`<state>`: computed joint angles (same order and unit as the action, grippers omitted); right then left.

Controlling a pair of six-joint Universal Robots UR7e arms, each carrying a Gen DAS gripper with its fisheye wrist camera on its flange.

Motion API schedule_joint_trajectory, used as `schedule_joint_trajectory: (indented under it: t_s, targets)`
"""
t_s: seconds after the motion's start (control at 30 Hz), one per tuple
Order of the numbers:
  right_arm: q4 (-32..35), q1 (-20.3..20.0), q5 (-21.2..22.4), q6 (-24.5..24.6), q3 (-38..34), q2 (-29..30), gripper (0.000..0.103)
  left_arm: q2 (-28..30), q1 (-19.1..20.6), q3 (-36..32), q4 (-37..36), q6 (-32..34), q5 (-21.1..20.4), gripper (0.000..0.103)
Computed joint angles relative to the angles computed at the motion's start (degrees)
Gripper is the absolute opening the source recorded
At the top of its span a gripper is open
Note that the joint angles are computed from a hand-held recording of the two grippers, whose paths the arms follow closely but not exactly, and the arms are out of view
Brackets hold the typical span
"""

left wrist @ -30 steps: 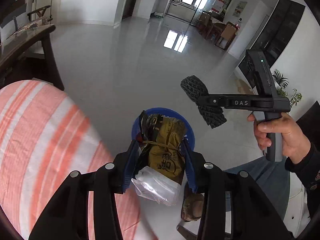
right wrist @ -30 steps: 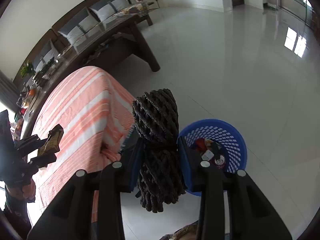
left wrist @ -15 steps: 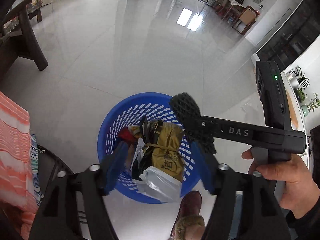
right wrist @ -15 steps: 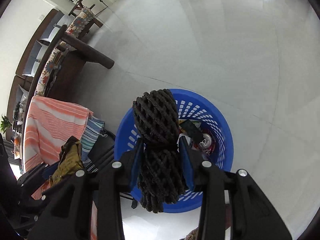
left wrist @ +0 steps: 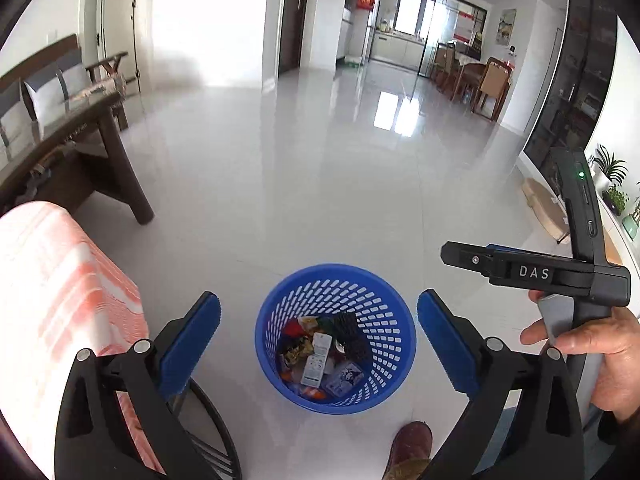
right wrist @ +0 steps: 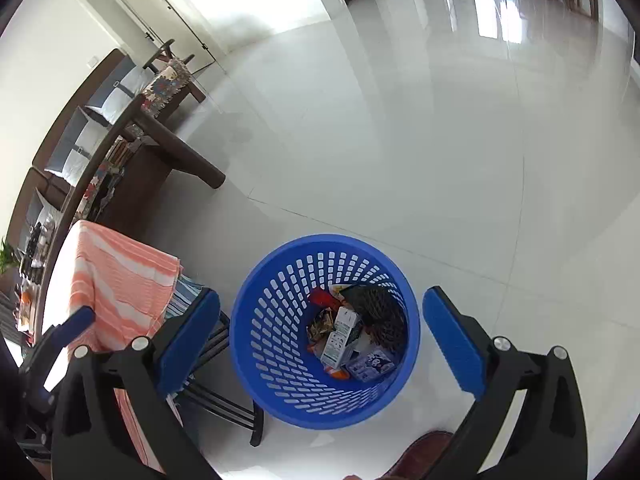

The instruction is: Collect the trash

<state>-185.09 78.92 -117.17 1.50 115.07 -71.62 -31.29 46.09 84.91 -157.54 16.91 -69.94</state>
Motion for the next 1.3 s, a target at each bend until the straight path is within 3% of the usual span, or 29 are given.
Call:
schedule_joint_trajectory:
  t_s: [0.07, 0.17, 0.23, 0.3, 0.37, 0.5, 0.6, 0.83, 0.97, 1.3]
  targets:
    - [-4.2, 3.51, -5.1, -3.69, 2.42, -1.18, 0.098, -3.7, -1.82, 5.75, -5.29, 0.89, 1.22, 0.098]
    - [-21.41, 12.14, -17.58, -13.2, 7.92, -0.31, 0.098, -8.36, -3.54, 13.69, -12.17, 1.51, 1.18, 0.098]
    - [-33.41, 17.13, -22.64, -17.8, 10.53, 1.01, 0.098, -10.03, -3.83, 15.38, -9.24, -1.65, 1.31, 0.098]
    - [-40.32, 19.47, -27.04, -21.48, 11.56, 3.46, 0.098, -11.21, -3.61, 16.28, -7.4, -3.03, -0.11, 0.098]
    - [-37.64, 18.9, -26.88, -19.18, 13.42, 2.56, 0.098, -10.97, -4.13, 17.87, -10.44, -2.82, 3.27, 0.098]
    - [-32.25, 17.82, -26.73, -12.82, 16.52, 1.14, 0.098, -11.8, -4.22, 19.11, -8.55, -4.16, 6.4, 0.098]
    - [-29.02, 18.4, -28.42, -13.15, 16.78, 1.86, 0.098, -11.43, -4.91, 19.57, -7.93, -4.29, 9.87, 0.098]
    - [-19.75, 19.04, -30.88, -8.22, 17.75, 1.15, 0.098, -10.98, -4.2, 17.92, -1.34, -6.26, 9.6, 0.098]
    - [-15.7, 18.46, -29.89, -5.26, 18.36, -0.87, 0.098, -10.66, -3.84, 17.06, 1.57, -7.72, 9.48, 0.098]
    - [-11.56, 18.1, -28.12, -4.66, 18.16, -1.18, 0.098, -10.02, -3.57, 16.22, 4.08, -9.33, 9.5, 0.098]
